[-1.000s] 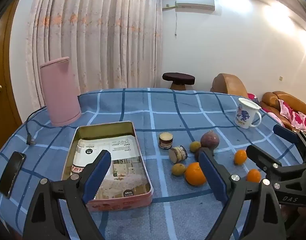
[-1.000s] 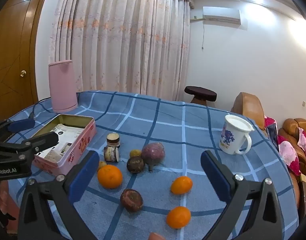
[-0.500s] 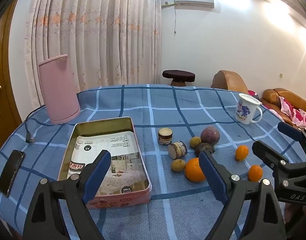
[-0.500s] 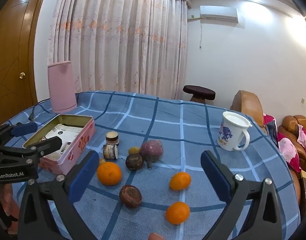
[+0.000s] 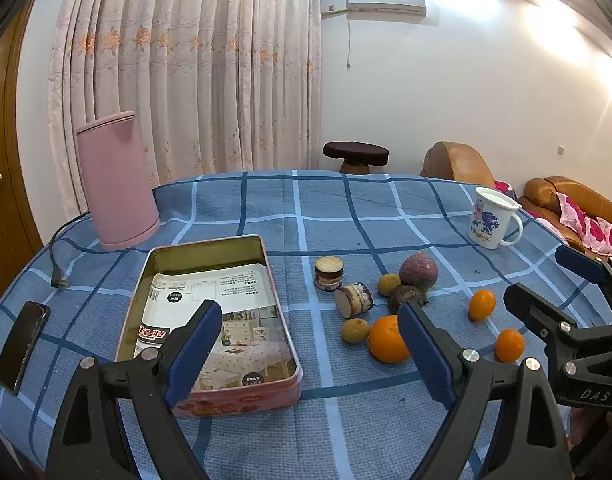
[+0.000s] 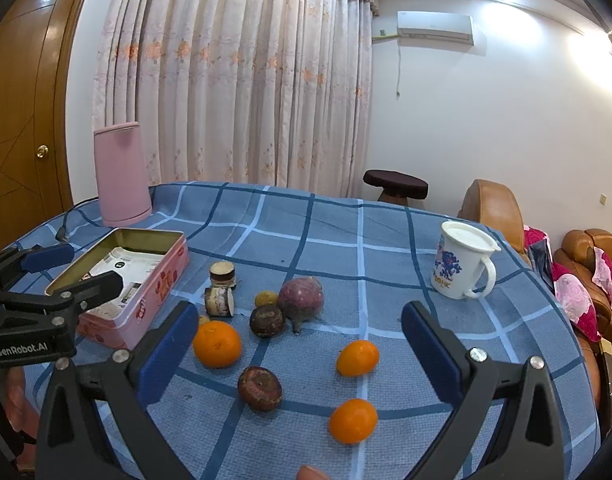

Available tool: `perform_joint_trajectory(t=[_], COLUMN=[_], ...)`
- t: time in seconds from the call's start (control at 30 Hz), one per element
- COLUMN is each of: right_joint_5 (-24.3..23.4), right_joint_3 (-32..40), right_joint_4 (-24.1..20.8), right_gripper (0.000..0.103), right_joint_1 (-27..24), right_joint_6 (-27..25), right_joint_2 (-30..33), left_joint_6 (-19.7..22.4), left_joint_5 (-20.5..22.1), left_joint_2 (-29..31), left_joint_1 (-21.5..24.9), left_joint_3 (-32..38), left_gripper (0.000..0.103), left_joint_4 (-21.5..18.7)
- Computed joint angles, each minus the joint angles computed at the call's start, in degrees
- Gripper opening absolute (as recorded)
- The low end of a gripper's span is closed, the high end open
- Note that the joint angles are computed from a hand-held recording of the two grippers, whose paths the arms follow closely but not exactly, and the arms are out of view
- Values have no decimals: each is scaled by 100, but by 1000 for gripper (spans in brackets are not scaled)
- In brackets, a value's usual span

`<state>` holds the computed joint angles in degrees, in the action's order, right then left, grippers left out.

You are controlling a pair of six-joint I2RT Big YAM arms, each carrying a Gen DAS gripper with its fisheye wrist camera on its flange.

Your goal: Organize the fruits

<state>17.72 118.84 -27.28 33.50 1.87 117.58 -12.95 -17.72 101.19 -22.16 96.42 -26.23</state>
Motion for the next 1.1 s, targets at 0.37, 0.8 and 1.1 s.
perform_joint_trajectory(t=[0.37,0.8,1.1], right_joint_5=[-10,-24,-39], right_joint_3=[-66,-55,-118], right_joint_4=[24,23,36], right_gripper=[103,103,103], right_joint_1=[18,19,24], right_joint_6=[37,43,73], right_joint_2=[-8,14,1], left_joint_6=[4,-5,-16], left_joint_5=[-20,-20,-10], left_joint_2=[12,7,4], left_joint_1=[-1,-12,-26], left_joint_3=[51,45,39], left_gripper=[91,91,91], left_joint_4=[-59,-63,-78])
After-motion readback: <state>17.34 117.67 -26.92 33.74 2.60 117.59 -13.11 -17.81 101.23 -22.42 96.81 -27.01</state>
